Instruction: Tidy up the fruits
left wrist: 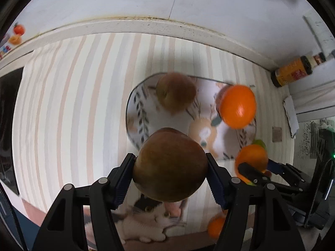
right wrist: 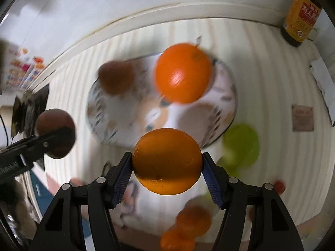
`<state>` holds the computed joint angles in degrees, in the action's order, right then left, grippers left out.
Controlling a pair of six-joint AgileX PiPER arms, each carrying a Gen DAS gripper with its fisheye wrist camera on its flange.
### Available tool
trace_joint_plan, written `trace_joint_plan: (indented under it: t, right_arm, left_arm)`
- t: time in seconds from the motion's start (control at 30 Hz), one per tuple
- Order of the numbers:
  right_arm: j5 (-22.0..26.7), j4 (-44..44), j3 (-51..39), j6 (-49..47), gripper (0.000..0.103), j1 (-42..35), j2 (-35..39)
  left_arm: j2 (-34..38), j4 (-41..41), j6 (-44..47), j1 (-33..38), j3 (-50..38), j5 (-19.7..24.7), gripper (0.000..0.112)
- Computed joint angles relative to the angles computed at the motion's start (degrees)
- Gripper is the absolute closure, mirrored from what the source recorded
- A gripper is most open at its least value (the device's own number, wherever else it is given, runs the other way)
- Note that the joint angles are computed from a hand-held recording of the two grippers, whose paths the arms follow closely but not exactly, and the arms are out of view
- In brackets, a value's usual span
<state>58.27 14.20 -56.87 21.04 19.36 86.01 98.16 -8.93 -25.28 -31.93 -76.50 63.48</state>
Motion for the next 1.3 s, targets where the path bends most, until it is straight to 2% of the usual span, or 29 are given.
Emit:
trace_joint_plan:
  t: [0.13, 0.3, 0.33, 0.37, 0.43, 0.47, 0.5, 0.53, 0.77, 1.0, 1.3]
  right_arm:
    - [-2.53, -0.22, -1.26, -3.15, 0.035, -3.67, 5.31]
    - [-4.44, 5.80, -0.82, -7.83, 0.034, -6.77, 8.73]
    - [-4.93, 6.81, -0.34, -8.44, 0.032, -6.99, 8.88]
    - [-5.59, 7.56, 0.39, -8.48, 0.023, -6.92, 8.49]
    - [-6.66, 7.90, 0.31, -8.77, 0.013, -7.62, 9.29]
    - [-7.03, 8.08, 0.23, -8.85, 0.012, -7.83, 9.42]
    - [-6.77, 7.83, 0.24, -8.66, 0.012, -8.06, 8.94]
    - [-6.95, 6.97, -0.03, -7.65, 0.012, -7.72, 8.98]
    - [-3.97, -3.27, -0.34, 1.34, 0.011, -4.20, 4.78]
    - [0.49, -11.10, -1.40, 10.36, 0.011, 2.47, -0.13]
    - [9.89, -20.00, -5.74, 21.93, 0.011, 14.42, -8.99]
  left_arm:
    - [7.64, -1.60, 3.15, 2.52, -5.48, 2.38, 0.049]
    - [13.99, -1.46, 3.44, 2.51, -10.82, 6.01, 0.048]
    - [14.37, -1.78, 3.25, 2.55, -10.98, 6.19, 0.048]
    - [14.48, -2.24, 3.17, 2.60, -10.80, 6.00, 0.048]
    - [14.57, -1.92, 2.79, 2.25, -10.49, 5.33, 0.047]
    - [14.25, -1.77, 2.59, 2.08, -9.95, 4.57, 0.042]
    - [13.62, -1.85, 2.69, 2.05, -9.27, 3.94, 0.028]
    - [13.03, -1.84, 2.75, 1.97, -8.77, 3.49, 0.020]
    - [8.73, 1.14, 0.28, 1.06, -5.87, 2.18, 0.019]
    - [0.18, 8.81, -6.74, -2.67, 0.11, 1.55, 0.019]
    - [-10.66, 17.86, -17.84, -11.04, 3.67, 4.10, 0.019]
